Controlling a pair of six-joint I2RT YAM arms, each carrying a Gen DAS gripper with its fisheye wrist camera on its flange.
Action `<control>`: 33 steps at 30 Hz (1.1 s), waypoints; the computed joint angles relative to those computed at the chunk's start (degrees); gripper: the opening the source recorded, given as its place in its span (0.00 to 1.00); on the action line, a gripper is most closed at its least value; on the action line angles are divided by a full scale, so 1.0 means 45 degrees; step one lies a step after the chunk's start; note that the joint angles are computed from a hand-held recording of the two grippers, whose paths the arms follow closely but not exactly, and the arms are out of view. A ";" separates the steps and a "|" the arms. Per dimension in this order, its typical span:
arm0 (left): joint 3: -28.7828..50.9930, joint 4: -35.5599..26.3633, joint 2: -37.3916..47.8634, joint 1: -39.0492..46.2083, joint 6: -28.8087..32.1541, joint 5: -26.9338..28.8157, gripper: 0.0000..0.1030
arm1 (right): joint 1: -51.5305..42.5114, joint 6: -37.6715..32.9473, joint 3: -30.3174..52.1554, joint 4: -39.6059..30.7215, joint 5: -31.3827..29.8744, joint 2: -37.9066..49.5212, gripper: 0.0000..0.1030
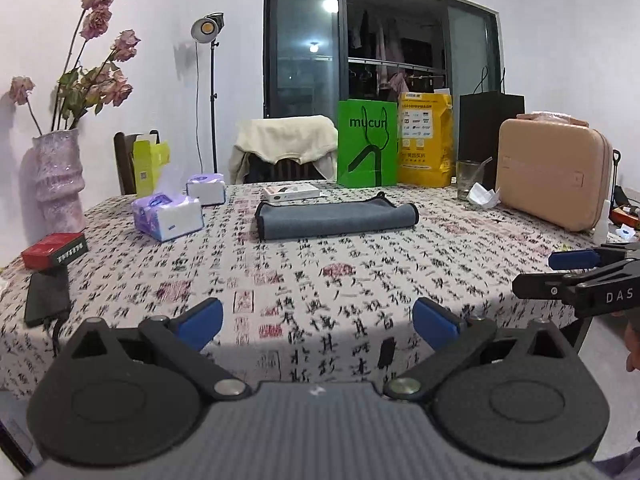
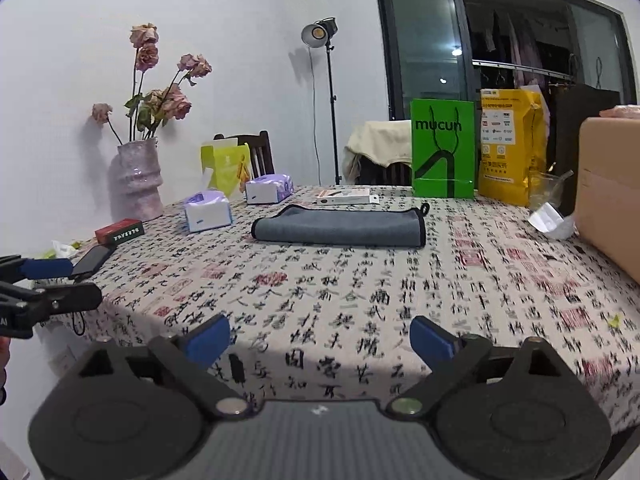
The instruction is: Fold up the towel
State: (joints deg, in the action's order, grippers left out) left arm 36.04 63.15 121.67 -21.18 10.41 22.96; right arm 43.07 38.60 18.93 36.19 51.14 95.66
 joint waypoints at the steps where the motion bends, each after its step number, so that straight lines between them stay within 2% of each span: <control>1: -0.0092 -0.0063 0.0007 0.0074 -0.0005 0.0135 1.00 | 0.0203 0.0206 -0.0007 -0.0041 0.0121 0.0087 0.94; 4: -0.0376 -0.0240 -0.0038 0.0234 -0.0014 0.0297 1.00 | 0.0826 0.0680 -0.0005 -0.0410 0.0549 0.0178 0.94; 10: -0.1499 0.1235 0.0047 0.0413 -0.0165 0.0334 1.00 | 0.2292 0.1907 0.0074 -0.1846 0.2030 -0.0185 0.94; 18: -0.2680 0.2357 0.0322 0.0339 -0.0013 0.0151 1.00 | 0.4232 0.5285 0.1041 -0.5888 0.3557 -0.0126 0.95; 23: -0.3163 0.3239 0.0684 0.0234 -0.0011 -0.0179 1.00 | 0.4998 0.7077 0.1808 -0.7458 0.3691 0.0718 0.95; 28: -0.3531 0.3689 0.0894 0.0352 0.0230 0.0022 1.00 | 0.5826 0.8786 0.2647 -0.8750 0.3990 0.1766 0.95; 33: -0.3915 0.4725 0.1311 0.0540 -0.0063 0.0207 1.00 | 0.6640 1.1571 0.3507 -1.1313 0.4226 0.2435 0.95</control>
